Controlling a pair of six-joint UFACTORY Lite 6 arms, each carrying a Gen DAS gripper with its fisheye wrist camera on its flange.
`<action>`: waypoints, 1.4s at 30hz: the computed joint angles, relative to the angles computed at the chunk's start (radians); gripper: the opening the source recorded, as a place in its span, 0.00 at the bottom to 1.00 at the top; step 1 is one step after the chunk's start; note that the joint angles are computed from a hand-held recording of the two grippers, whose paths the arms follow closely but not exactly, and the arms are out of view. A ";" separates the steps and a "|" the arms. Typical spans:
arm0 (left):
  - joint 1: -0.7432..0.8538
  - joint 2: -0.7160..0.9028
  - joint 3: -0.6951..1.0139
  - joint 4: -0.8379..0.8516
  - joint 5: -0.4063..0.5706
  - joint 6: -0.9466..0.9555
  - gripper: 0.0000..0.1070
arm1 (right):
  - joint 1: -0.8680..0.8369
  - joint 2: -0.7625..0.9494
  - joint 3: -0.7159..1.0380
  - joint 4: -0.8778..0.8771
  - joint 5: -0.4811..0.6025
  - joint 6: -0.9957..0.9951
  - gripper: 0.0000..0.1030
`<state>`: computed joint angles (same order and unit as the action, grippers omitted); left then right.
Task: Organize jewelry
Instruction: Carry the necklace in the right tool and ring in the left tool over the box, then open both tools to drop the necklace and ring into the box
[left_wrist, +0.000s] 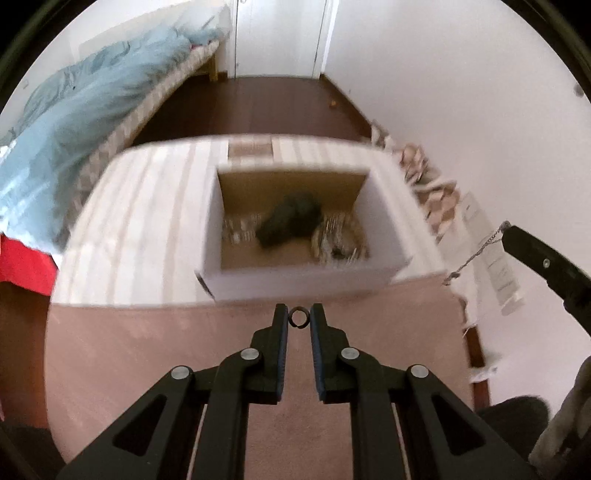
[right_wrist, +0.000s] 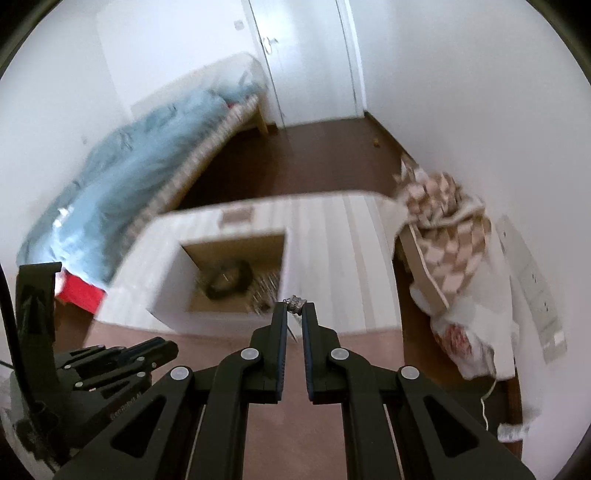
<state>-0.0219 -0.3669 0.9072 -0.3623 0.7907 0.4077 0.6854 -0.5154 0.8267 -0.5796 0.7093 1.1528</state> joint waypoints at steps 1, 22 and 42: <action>0.025 0.022 0.061 -0.023 0.037 0.025 0.09 | -0.006 0.010 0.050 0.010 0.012 -0.029 0.08; 0.173 0.805 0.855 -0.172 0.352 0.085 0.09 | -0.293 0.618 0.601 0.627 -0.113 -0.751 0.08; 0.123 0.893 0.945 -0.019 0.406 -0.043 0.48 | -0.299 0.742 0.576 0.687 -0.084 -0.823 0.09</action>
